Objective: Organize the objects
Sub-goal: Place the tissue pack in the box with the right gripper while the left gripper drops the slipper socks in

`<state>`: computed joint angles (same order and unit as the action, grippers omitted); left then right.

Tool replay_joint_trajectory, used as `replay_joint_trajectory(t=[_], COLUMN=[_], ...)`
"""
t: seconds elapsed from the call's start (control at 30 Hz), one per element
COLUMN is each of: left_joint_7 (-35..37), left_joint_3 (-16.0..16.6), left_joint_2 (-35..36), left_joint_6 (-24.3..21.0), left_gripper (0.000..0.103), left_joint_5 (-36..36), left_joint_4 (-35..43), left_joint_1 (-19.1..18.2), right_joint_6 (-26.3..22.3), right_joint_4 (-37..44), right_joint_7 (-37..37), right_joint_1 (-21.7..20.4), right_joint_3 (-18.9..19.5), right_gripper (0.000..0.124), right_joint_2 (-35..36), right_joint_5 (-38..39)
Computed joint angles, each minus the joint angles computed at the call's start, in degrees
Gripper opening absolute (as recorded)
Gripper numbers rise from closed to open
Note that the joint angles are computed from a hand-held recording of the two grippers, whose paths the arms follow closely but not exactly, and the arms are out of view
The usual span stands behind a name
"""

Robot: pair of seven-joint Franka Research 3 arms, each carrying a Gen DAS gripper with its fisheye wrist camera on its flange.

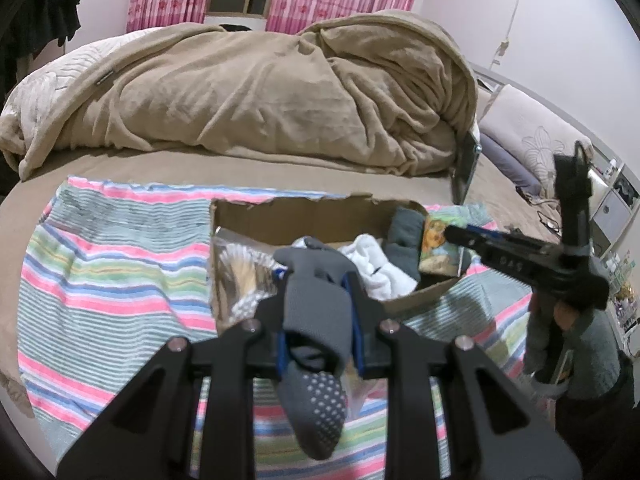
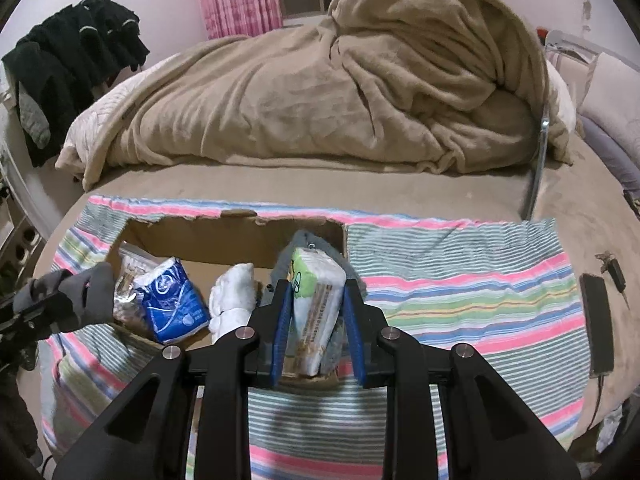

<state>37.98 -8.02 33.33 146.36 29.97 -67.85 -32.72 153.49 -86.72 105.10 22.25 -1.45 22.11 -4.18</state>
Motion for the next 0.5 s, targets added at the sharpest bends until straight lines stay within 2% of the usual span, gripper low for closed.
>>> replay_joint_trajectory(t=[0.33, 0.43, 0.5], left_joint_7=[3.84, 5.68, 6.9], left_joint_3=[-0.24, -0.15, 0.09], left_joint_2=[6.72, 9.8, 12.17], left_joint_6=[-2.82, -4.53, -6.02], left_gripper=[0.024, 0.024, 0.024], left_joint_5=[-3.02, -4.51, -5.45], left_joint_4=[9.63, 14.33, 18.11], left_joint_1=[-0.51, -1.13, -1.73], right_joint_6=[0.36, 1.59, 2.26], right_joint_4=[2.27, 1.62, 1.23], right_joint_7=[-1.17, -2.94, -5.25], right_joint_1=[0.07, -0.96, -2.45], right_joint_3=[-0.5, 0.62, 2.24], right_gripper=[0.027, 0.03, 0.036], right_joint_2=[3.29, 3.04, 2.83], right_joint_5=[-0.36, 1.85, 5.17])
